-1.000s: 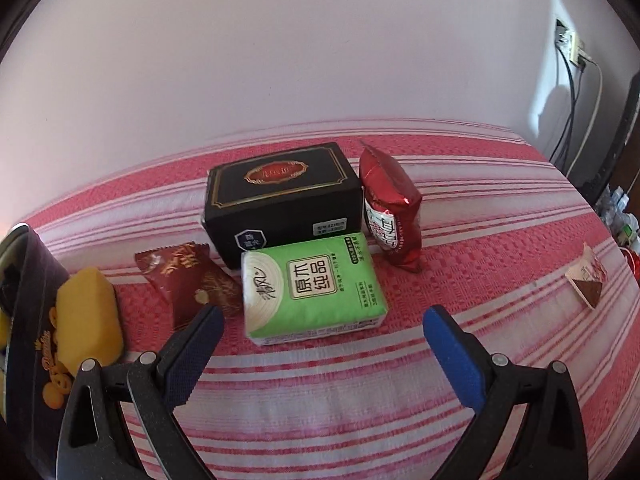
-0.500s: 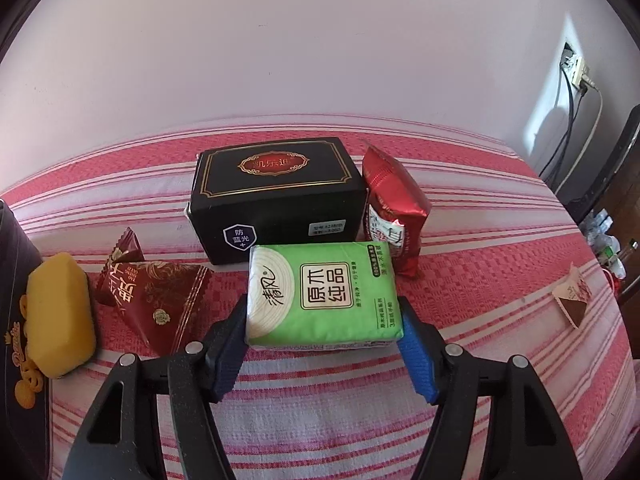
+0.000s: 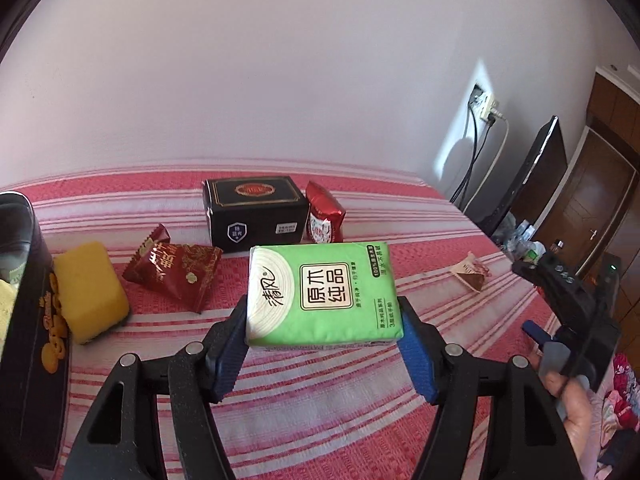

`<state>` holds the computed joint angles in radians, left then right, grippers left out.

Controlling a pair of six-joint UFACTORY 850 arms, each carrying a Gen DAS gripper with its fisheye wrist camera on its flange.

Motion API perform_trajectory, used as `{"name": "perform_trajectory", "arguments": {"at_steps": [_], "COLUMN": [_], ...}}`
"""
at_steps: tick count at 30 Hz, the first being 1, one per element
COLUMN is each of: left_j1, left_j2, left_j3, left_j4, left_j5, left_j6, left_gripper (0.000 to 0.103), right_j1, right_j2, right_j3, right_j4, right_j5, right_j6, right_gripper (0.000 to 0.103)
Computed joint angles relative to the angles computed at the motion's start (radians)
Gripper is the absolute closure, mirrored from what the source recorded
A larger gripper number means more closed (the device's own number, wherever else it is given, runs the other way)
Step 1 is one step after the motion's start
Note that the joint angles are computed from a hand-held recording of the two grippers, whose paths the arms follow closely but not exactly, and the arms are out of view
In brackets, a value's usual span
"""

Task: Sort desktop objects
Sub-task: 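Grasp the green tissue pack with the left tool while the right tool grasps the pink-flowered snack bag, then carry the tissue pack over the tin with the left tool while the right tool carries the snack bag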

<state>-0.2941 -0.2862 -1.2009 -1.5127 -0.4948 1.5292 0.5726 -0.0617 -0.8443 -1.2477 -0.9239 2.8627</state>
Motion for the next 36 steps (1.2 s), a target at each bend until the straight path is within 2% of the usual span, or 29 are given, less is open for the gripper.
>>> {"name": "perform_trajectory", "arguments": {"at_steps": [2,5,9,11,14,17,19,20,21,24,27,32,36], "left_j1": [0.000,-0.007,-0.005,-0.011,-0.029,-0.018,-0.016,-0.017,-0.016,-0.017,-0.016,-0.010,-0.018], "left_j2": [0.035,0.057,0.054,0.053,0.045,0.038,0.038,0.038,0.040,0.046,0.043,0.060,0.061], "left_j3": [0.044,0.071,0.064,0.064,0.057,0.049,0.047,0.047,0.048,0.057,0.055,0.077,0.082], "left_j4": [-0.124,-0.255,-0.246,-0.285,-0.343,-0.257,-0.230,-0.229,-0.234,-0.265,-0.256,-0.332,-0.404], "left_j5": [0.047,0.103,0.103,0.122,0.162,0.150,0.147,0.149,0.149,0.156,0.160,0.158,0.174], "left_j6": [0.147,0.293,0.282,0.323,0.371,0.270,0.236,0.234,0.238,0.270,0.254,0.342,0.425], "left_gripper": [0.033,0.033,0.033,0.033,0.033,0.033,0.033,0.033,0.033,0.033,0.033,0.033,0.033], "right_j1": [-0.032,-0.094,-0.147,-0.166,-0.173,-0.162,-0.150,-0.150,-0.148,-0.121,-0.074,-0.007,0.025], "right_j2": [-0.018,-0.074,-0.175,-0.223,-0.255,-0.262,-0.257,-0.248,-0.228,-0.187,-0.159,-0.196,-0.221], "right_j3": [-0.032,-0.112,-0.231,-0.290,-0.329,-0.340,-0.334,-0.320,-0.294,-0.237,-0.194,-0.238,-0.274], "right_j4": [0.022,0.190,0.334,0.396,0.416,0.398,0.359,0.325,0.270,0.115,-0.057,-0.077,-0.081], "right_j5": [0.045,0.074,0.008,-0.036,-0.051,-0.051,-0.019,0.018,0.068,0.101,0.063,-0.071,-0.120], "right_j6": [-0.100,-0.344,-0.618,-0.736,-0.813,-0.833,-0.829,-0.808,-0.761,-0.610,-0.453,-0.478,-0.509], "right_gripper": [0.000,0.000,0.000,0.003,0.013,0.033,0.063,0.068,0.082,0.085,0.085,0.085,0.085]}}
